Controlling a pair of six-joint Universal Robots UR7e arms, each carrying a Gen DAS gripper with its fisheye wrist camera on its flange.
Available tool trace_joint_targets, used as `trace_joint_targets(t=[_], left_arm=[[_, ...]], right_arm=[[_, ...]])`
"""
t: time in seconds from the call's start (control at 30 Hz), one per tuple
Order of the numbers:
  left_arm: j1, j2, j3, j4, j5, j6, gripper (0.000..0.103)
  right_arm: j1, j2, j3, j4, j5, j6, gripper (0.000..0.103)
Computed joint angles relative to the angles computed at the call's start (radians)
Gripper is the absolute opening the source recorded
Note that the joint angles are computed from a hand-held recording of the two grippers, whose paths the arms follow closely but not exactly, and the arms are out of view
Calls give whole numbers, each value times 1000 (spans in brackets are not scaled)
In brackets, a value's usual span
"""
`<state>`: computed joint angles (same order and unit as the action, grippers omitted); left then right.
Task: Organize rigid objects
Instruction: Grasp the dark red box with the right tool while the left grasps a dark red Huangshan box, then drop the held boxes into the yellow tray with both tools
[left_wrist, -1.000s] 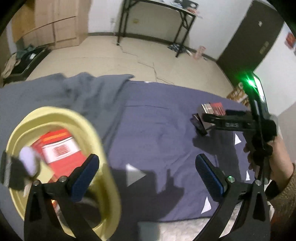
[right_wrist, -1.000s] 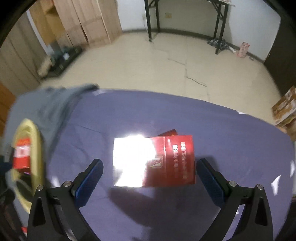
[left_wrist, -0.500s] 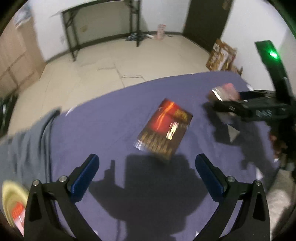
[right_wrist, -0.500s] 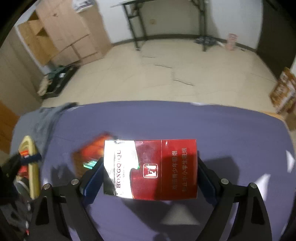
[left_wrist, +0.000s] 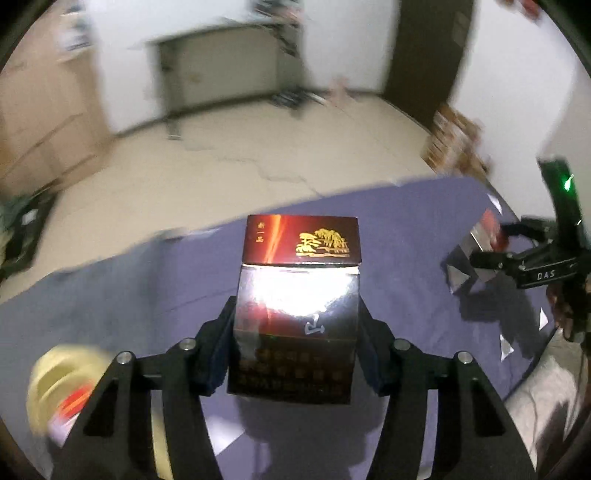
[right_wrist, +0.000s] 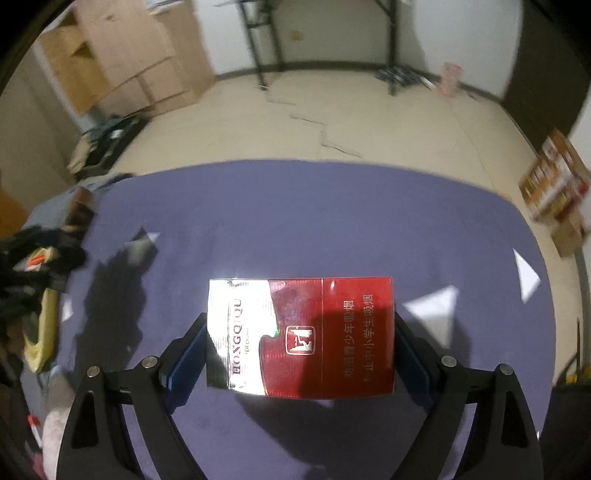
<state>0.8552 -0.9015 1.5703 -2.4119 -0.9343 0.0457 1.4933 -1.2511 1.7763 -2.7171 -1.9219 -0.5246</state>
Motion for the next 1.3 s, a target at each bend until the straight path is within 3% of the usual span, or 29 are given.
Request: trace_joint_targets(t=[0.17,0.27,0.37,0.47,0.63,0.73,0.9,1.07,1.13,1.2,1.3], left_arm=[[0,-362,191,194,242,-168,59],[21,-515,277,340,306,-313,59],[58,-596,359,384,286,-404,59],[101,-613,425,325,267,-399,59],[164,-566,470,128,223,-412,59],[176,-541,476,47,218,-368,59],[190,-519,472,12,202,-335,61],[127,-591,536,-98,231,-345,103],[79,-626,570,-122,257,-371,103],[36,-665,608,-94,260,-468,103],[-22,-696,687,-66,271,-600,103]], right_arm=[[119,12,21,67,117,4,90],[231,66,24,98,133,-26,90],[325,166,-6,120,161,-46,90],[409,275,-37,104,145,-85,90],[521,473,-114,-13,-4,-248,90],[539,561,-168,-68,-48,-306,91],[538,622,-224,-42,-29,-271,94],[529,528,-130,-75,57,-263,100],[510,460,-87,-91,125,-271,103],[481,393,-44,-108,177,-297,103],[411,316,20,-153,244,-407,103]])
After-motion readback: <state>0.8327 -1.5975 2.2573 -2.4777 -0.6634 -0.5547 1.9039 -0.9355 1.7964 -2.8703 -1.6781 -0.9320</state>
